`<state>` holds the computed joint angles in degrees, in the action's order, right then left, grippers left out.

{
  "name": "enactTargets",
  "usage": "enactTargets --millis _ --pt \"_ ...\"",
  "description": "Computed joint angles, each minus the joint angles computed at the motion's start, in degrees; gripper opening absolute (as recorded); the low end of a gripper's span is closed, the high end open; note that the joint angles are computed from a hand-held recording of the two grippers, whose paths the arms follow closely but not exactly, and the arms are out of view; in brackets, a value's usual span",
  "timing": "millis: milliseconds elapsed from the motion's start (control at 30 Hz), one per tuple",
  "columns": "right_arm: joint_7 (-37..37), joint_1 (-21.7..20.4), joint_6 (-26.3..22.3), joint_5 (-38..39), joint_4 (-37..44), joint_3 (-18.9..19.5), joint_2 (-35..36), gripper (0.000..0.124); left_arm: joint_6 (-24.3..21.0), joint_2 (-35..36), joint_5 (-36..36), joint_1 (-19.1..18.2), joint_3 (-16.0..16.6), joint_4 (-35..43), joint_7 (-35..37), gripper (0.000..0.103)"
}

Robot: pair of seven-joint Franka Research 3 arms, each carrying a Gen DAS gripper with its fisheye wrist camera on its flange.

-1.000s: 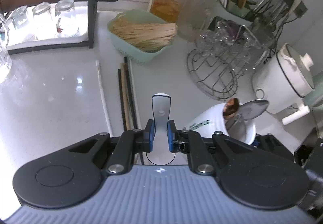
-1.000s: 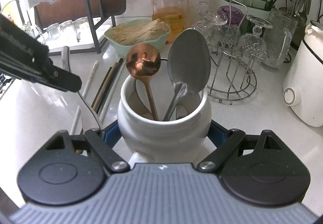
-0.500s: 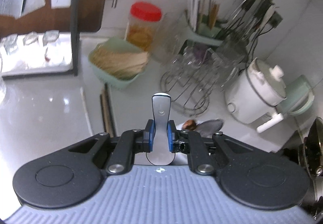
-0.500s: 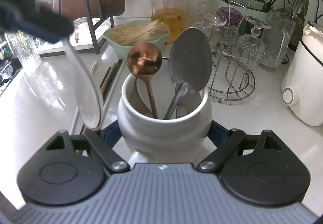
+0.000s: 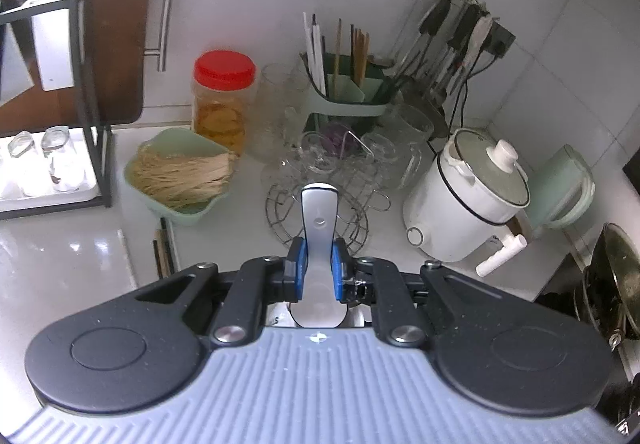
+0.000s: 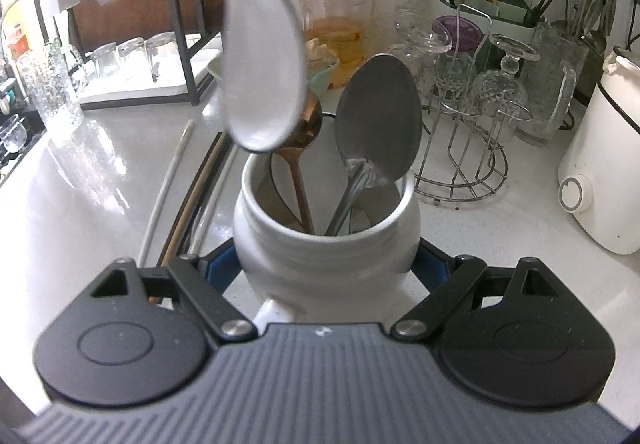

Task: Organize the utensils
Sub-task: 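Lower the white ceramic spoon into the mug and open the left gripper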

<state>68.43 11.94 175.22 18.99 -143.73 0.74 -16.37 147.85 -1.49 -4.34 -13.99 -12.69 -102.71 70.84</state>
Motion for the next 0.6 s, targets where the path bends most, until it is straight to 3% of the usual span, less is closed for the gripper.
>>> enactTargets --millis 333,600 --pt "-2.76 2.35 1.24 2.55 -0.65 -1.86 -0.25 0.091 -5.01 4.03 -0.11 -0.29 -0.92 2.74 2.49 0.016" --pt "-6.07 4.77 2.43 5.59 -1.08 -3.65 -0.39 0.091 -17.23 9.55 -1.82 0.12 -1.64 12.16 6.78 0.016"
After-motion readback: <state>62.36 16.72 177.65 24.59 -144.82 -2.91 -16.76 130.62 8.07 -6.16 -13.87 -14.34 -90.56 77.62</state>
